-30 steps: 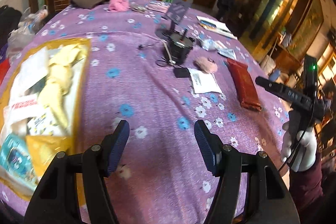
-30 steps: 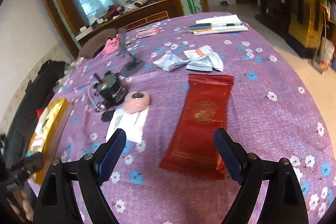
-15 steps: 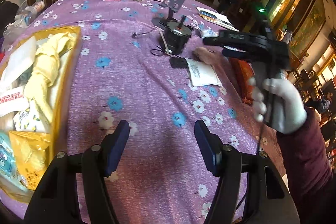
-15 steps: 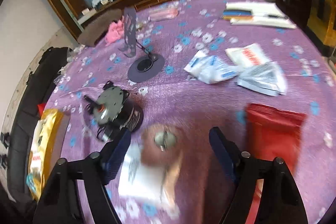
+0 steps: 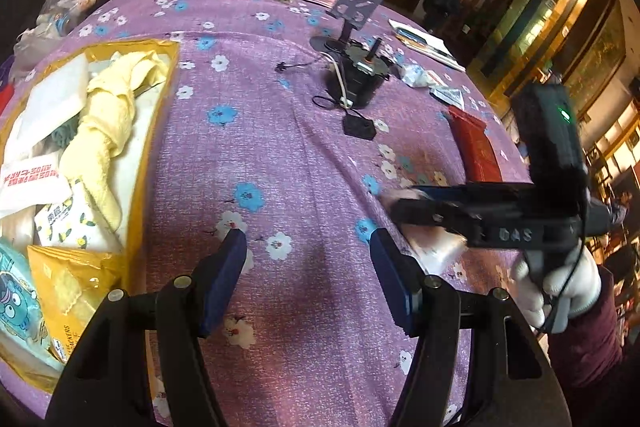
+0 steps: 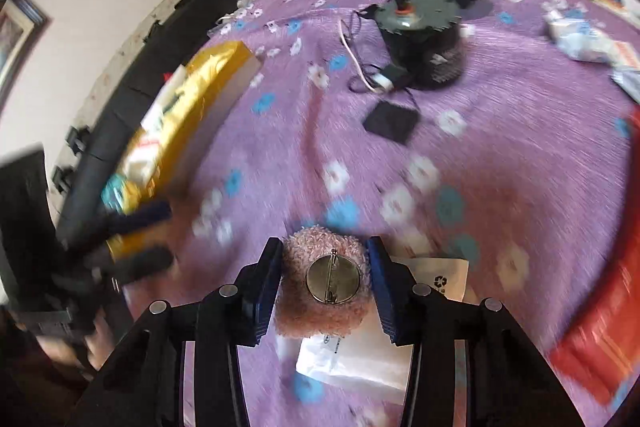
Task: Organize soft objects
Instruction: 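Grasp the pink fluffy round pad with the right gripper, then grasp the white paper sheet with the left gripper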
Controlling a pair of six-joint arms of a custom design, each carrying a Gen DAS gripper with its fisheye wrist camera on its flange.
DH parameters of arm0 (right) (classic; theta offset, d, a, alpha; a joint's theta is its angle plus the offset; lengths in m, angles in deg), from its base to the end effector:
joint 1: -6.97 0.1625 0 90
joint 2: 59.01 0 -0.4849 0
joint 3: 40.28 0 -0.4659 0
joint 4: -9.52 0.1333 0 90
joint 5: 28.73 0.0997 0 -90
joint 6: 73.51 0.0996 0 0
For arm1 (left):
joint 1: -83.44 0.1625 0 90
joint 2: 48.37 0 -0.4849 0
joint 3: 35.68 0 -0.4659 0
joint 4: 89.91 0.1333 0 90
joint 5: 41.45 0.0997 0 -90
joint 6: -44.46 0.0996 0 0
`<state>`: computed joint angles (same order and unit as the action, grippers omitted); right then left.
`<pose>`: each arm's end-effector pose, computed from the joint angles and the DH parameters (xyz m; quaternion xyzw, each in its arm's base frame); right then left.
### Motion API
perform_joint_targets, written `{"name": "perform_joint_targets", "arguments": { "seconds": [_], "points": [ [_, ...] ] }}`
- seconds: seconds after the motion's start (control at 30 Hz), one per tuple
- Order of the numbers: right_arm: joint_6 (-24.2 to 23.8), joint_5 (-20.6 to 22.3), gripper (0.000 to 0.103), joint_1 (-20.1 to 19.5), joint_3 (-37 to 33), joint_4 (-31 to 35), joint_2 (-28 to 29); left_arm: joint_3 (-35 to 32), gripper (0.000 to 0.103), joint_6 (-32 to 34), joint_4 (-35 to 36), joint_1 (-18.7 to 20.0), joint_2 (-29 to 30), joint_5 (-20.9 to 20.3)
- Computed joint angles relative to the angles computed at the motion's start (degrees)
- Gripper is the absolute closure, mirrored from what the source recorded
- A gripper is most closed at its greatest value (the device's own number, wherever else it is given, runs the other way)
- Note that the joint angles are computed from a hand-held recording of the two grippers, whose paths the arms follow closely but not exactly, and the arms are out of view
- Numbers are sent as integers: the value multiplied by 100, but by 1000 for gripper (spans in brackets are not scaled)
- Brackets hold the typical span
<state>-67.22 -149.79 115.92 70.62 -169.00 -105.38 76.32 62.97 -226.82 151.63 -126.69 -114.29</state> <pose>0.2920 -0.5983 0.0554 0.0486 -0.9428 0.2526 0.2118 -0.0736 -0.6219 0.3092 0.3224 0.9280 -0.1181 0.1449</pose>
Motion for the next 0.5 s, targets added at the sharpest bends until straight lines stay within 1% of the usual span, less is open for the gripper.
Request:
{"name": "perform_joint_targets", "arguments": {
  "seconds": [0.07,0.1,0.17,0.2,0.23,0.3,0.33,0.4,0.5],
  "points": [
    [87,-428,61,62,202,-216,-92,18,40,35,48,-43,19,2],
    [144,-531,61,70,350,-392,-163,33,40,48,84,-77,32,4],
    [273,-254,61,-22,683,-798,-378,65,40,86,143,-146,61,-21],
    [339,-145,61,-67,889,-1142,-489,89,40,103,185,-196,81,-36],
    [405,-122,61,-54,1030,-1398,-522,114,40,126,216,-243,94,-48],
    [494,143,61,-141,1435,-2188,-695,186,40,188,295,-372,129,-81],
    [530,175,61,-172,1619,-2590,-772,218,40,208,328,-426,149,-106],
    [607,-44,61,-114,1901,-3134,-797,261,40,240,412,-536,225,-172],
    [688,-197,61,-170,2196,-3562,-878,366,40,315,356,-743,438,-119]
  ]
}}
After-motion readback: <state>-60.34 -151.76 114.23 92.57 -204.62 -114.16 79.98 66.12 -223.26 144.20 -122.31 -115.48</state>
